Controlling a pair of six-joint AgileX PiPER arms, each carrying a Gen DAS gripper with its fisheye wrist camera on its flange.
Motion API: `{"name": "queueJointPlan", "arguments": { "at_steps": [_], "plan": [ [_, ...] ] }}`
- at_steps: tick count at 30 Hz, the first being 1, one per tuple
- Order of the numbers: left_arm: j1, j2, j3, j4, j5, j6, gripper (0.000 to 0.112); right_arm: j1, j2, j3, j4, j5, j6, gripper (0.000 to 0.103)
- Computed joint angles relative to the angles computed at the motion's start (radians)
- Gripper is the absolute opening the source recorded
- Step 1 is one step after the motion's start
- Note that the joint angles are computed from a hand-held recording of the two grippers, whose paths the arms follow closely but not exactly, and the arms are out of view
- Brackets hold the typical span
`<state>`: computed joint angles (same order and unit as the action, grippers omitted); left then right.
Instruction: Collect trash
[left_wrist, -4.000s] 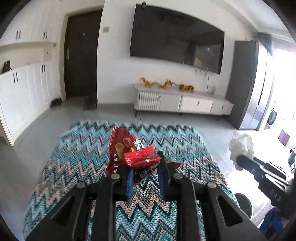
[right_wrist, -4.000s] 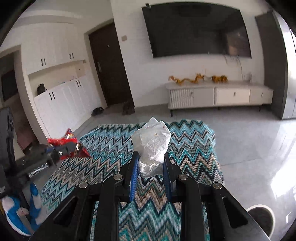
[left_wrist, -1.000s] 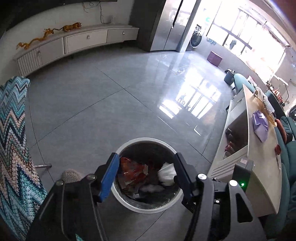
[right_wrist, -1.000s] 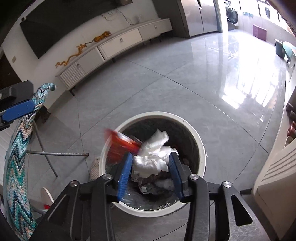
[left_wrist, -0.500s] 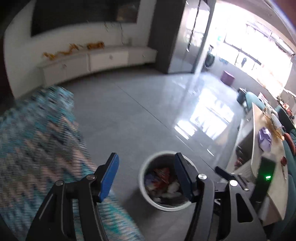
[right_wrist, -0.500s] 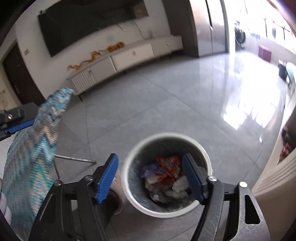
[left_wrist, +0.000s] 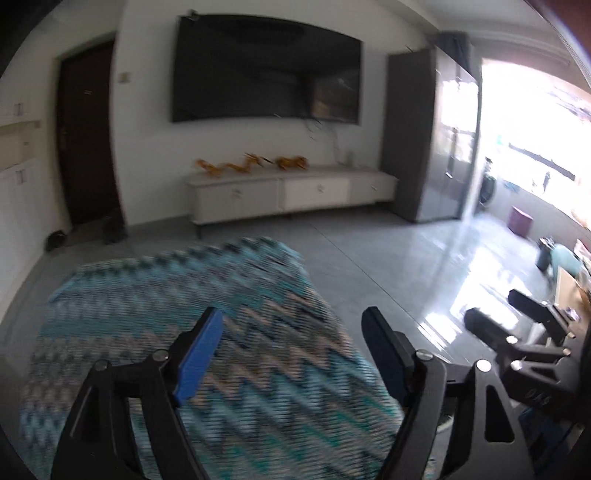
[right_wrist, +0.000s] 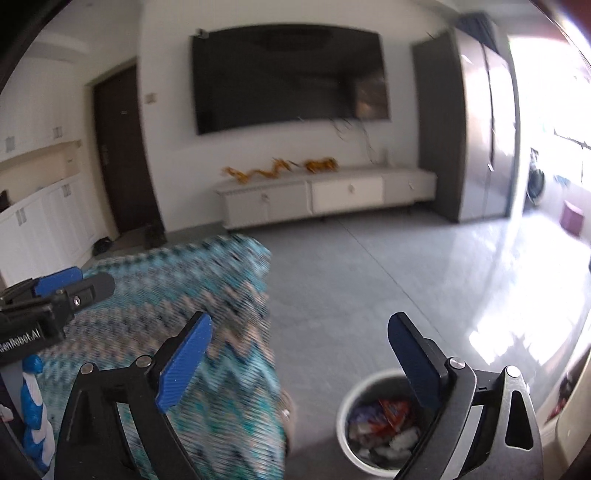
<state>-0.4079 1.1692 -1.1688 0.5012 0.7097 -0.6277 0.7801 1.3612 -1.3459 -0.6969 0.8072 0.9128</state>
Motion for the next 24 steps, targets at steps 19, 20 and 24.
{"name": "queueJointPlan", "arguments": {
  "at_steps": [19, 20, 24],
  "plan": [
    [0.784, -0.379, 0.113, -0.479, -0.007, 0.559, 0.088, 0.499, 0.276, -0.466, -0.356, 0.33, 0.099, 0.103],
    [0.792, -0.383, 0.119, -0.475, -0.011, 0.557, 0.088, 0.507, 0.278, -0.466, -0.361, 0.335, 0.104, 0.103],
    [0.855, -0.413, 0.154, -0.531, -0.028, 0.601, 0.089, 0.528, 0.287, -0.466, -0.372, 0.353, 0.121, 0.103]
  ]
}}
